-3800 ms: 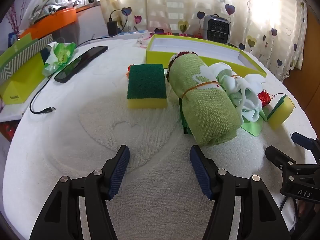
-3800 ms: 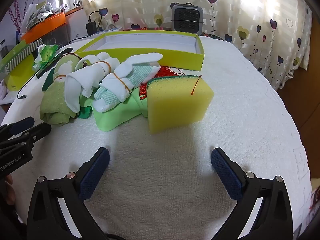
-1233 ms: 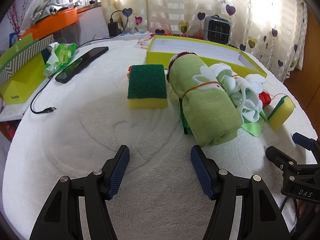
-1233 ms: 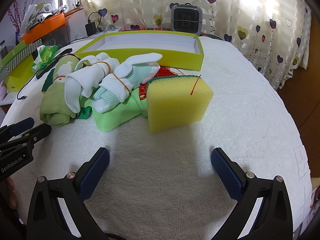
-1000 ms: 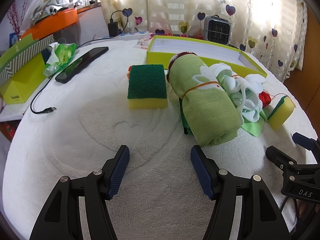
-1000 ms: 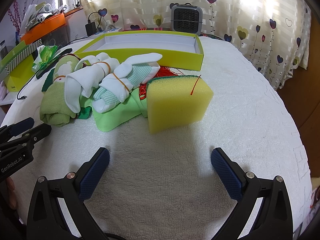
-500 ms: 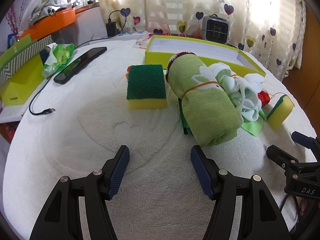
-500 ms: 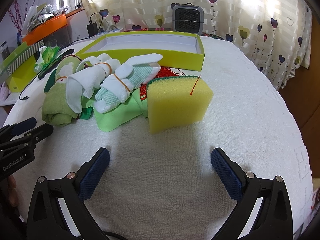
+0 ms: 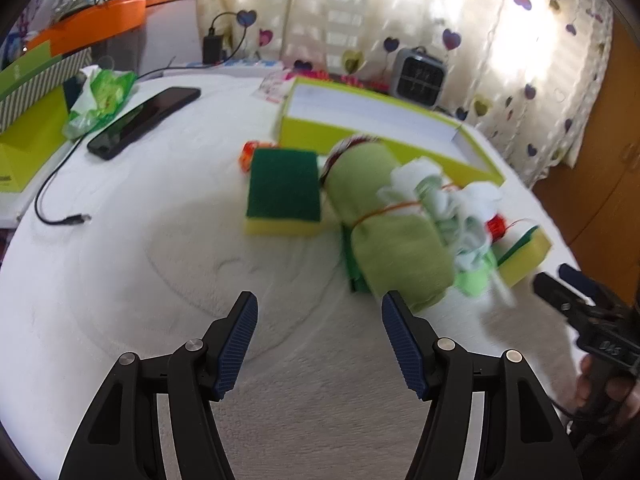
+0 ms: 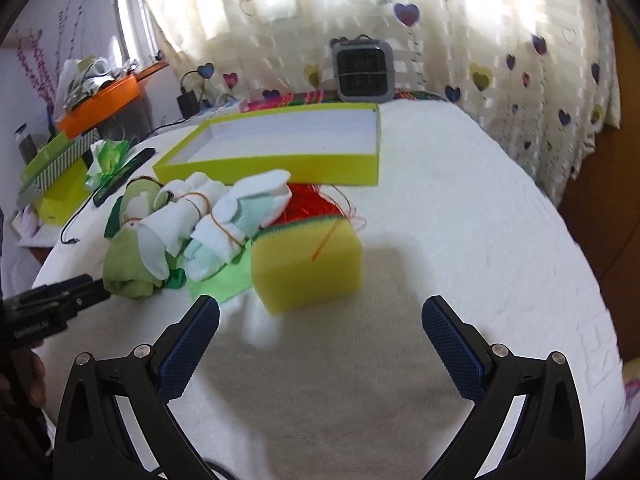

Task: Organize soft objects
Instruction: 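Grasp the rolled green towel with the left tool while the right tool grasps the yellow sponge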

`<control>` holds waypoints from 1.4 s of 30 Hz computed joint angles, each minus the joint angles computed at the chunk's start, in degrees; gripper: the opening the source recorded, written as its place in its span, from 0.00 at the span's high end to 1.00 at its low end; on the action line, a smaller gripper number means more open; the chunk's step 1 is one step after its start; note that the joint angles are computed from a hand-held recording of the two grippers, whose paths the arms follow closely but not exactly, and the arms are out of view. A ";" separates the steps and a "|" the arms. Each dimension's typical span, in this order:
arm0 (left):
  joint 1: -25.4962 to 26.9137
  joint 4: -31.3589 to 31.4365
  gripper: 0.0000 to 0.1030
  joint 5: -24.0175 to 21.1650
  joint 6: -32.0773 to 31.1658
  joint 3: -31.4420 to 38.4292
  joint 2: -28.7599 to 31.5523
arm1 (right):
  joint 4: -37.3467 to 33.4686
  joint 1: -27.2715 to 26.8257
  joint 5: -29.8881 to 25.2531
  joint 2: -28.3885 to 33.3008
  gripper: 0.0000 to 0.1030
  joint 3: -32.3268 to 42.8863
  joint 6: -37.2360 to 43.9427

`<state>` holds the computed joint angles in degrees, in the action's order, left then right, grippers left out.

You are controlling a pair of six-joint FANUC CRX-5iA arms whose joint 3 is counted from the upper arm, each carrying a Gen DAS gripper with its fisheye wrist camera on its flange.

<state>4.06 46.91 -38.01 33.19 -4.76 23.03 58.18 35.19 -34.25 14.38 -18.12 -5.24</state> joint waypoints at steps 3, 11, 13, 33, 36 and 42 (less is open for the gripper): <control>-0.12 4.16 0.38 -1.66 -3.08 -0.23 -0.15 | 1.14 -0.89 1.95 0.08 0.01 0.06 0.87; -0.87 4.85 0.38 -8.56 1.17 6.08 3.70 | 0.10 -2.98 6.52 0.14 0.14 -0.23 0.85; -1.02 2.88 0.38 -9.03 4.61 8.13 4.69 | -1.03 -3.10 6.84 0.33 0.16 0.12 1.75; -1.46 -1.27 0.49 -12.85 11.10 14.23 8.84 | -1.74 -4.72 10.63 0.03 0.43 -0.77 1.38; -1.43 -0.54 0.55 -12.67 10.35 13.84 8.64 | -0.09 -4.72 10.31 -0.39 0.43 -1.34 -0.06; -1.05 0.97 0.64 -12.57 9.19 13.17 8.37 | -4.94 -4.55 12.13 -1.62 0.44 -1.65 3.99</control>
